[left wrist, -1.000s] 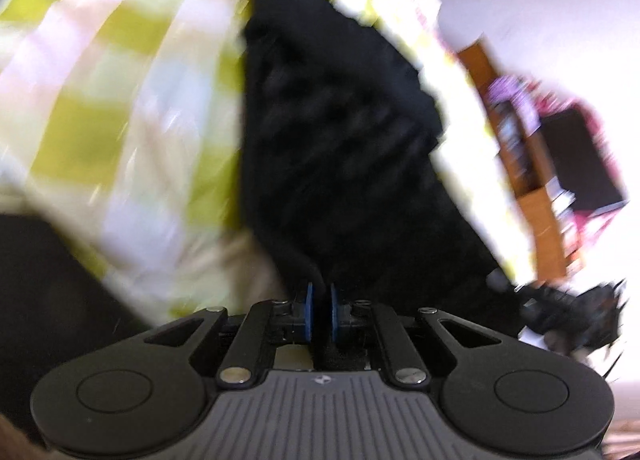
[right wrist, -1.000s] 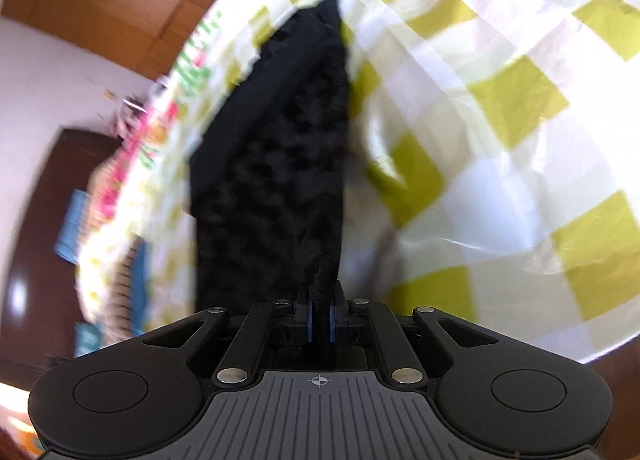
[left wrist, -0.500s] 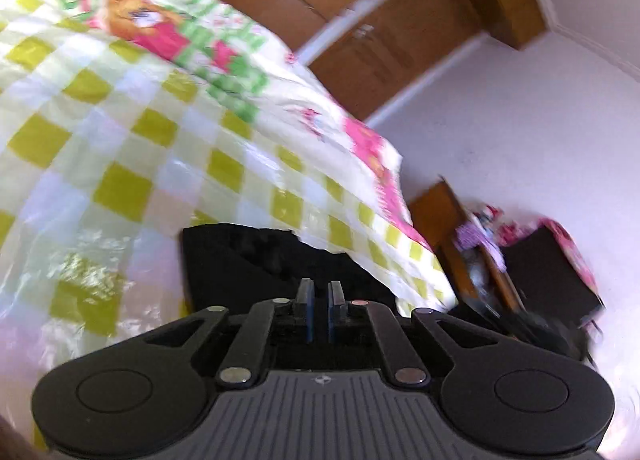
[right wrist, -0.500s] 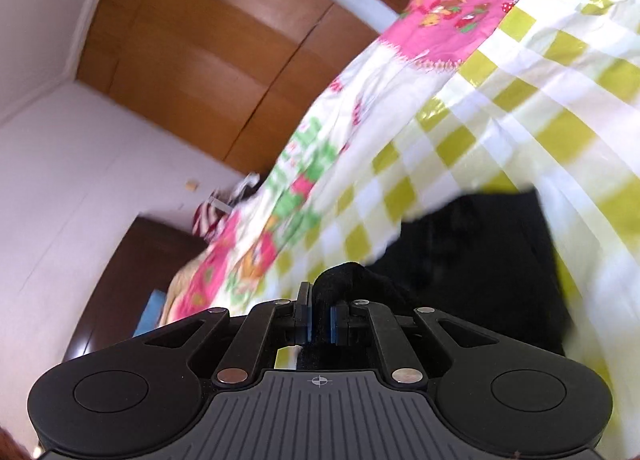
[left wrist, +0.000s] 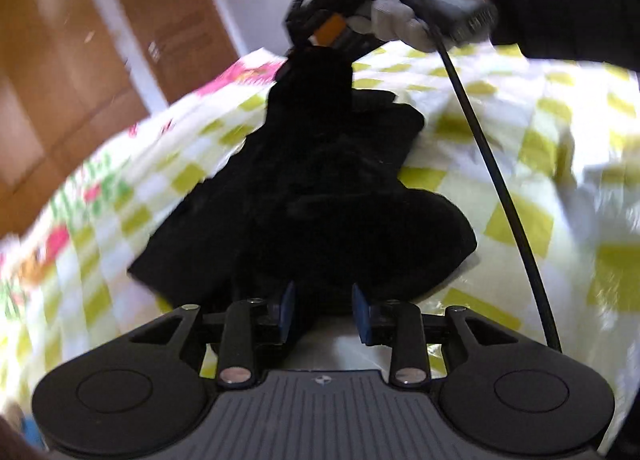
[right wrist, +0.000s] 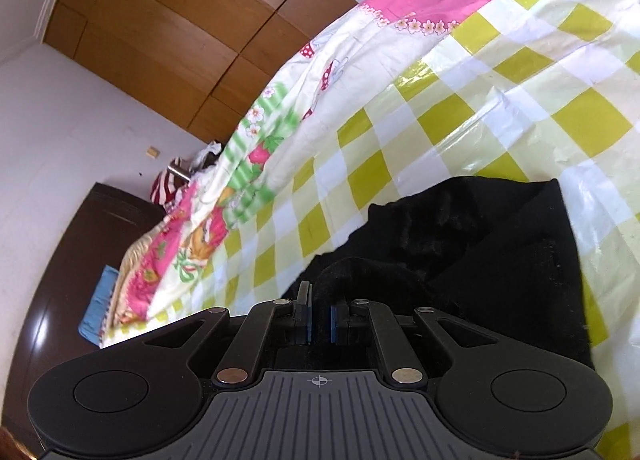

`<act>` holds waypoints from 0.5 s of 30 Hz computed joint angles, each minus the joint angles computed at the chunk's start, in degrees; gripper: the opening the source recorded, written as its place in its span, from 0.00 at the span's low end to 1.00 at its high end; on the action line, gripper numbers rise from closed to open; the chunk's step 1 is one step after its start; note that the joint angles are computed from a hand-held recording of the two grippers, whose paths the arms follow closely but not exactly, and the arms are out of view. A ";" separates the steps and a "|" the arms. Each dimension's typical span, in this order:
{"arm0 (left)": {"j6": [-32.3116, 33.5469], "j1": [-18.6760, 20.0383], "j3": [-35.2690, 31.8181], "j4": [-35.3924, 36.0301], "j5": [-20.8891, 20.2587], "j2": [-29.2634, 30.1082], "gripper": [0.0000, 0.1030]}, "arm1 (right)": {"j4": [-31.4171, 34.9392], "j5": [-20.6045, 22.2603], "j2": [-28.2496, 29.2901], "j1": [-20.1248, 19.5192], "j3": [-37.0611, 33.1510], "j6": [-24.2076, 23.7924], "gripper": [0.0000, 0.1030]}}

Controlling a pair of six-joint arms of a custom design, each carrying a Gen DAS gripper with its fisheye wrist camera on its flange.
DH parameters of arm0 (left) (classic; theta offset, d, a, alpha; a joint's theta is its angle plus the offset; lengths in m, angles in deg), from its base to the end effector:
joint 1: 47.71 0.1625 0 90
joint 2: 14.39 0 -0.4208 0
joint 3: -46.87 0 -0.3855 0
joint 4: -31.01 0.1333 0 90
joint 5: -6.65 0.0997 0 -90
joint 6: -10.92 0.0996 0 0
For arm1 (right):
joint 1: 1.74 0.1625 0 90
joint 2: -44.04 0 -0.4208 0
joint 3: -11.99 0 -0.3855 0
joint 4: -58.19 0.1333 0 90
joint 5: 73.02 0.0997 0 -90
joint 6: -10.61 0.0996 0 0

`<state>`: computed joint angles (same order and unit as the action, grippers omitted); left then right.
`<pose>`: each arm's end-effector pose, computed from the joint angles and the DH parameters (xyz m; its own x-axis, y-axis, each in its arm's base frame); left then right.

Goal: Fold small clothes

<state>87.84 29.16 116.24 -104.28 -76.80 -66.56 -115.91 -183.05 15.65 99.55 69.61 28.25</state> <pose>-0.0320 -0.7739 0.3405 -0.0265 0.8761 -0.4814 0.9996 0.0256 -0.0085 0.2618 -0.8048 0.2020 -0.9644 0.2575 -0.0600 0.1885 0.5103 -0.8391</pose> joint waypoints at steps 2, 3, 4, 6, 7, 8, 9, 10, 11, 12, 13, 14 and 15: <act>1.96 0.02 -0.32 1.01 -0.47 -0.19 0.45 | -0.43 -0.21 -0.78 -0.04 1.38 0.15 0.08; 3.44 0.01 -0.14 1.72 -0.70 -0.62 0.45 | -0.69 -0.35 -1.19 -0.04 2.17 0.13 0.08; 4.62 0.08 -0.53 3.04 -1.15 -0.82 0.46 | -0.68 -0.26 -1.56 -0.07 2.85 0.08 0.08; 6.42 -0.01 -0.05 5.86 -1.79 -1.98 0.46 | -0.42 -0.64 -2.05 0.08 3.97 -0.41 0.08; 7.28 0.02 -0.11 7.29 -2.22 -2.20 0.50 | -0.08 -0.65 -2.31 0.17 4.54 -0.58 0.08; 8.13 -0.15 0.22 7.98 -2.61 -2.28 0.56 | 0.03 -0.54 -2.61 0.27 5.18 -0.46 0.08; 9.55 -0.15 1.32 7.26 -3.08 -2.45 0.59 | -0.10 -0.33 -2.98 0.34 6.04 -0.37 0.08; 10.93 -0.18 2.49 6.40 -3.24 -2.51 0.59 | -0.34 -0.15 -3.37 0.42 6.92 -0.09 0.08; 11.99 -0.26 3.20 6.02 -3.08 -2.19 0.59 | -0.68 0.16 -3.76 0.39 7.81 0.39 0.08; 12.90 -0.36 3.92 5.23 -2.78 -1.72 0.59 | -0.96 0.33 -4.16 0.35 8.71 0.93 0.08; 13.91 -0.38 4.55 4.24 -2.55 -1.21 0.59 | -1.12 0.28 -4.56 0.32 9.58 1.27 0.08; 14.88 -0.36 5.32 2.70 -2.57 -0.70 0.60 | -1.24 0.05 -4.93 0.28 10.35 1.57 0.08; 15.41 -0.34 5.82 1.00 -2.74 -0.15 0.60 | -1.44 -0.19 -5.38 0.24 11.23 1.88 0.08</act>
<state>103.25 28.82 122.05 -103.29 -79.54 -66.71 -117.35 -183.24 10.27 99.79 80.84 30.13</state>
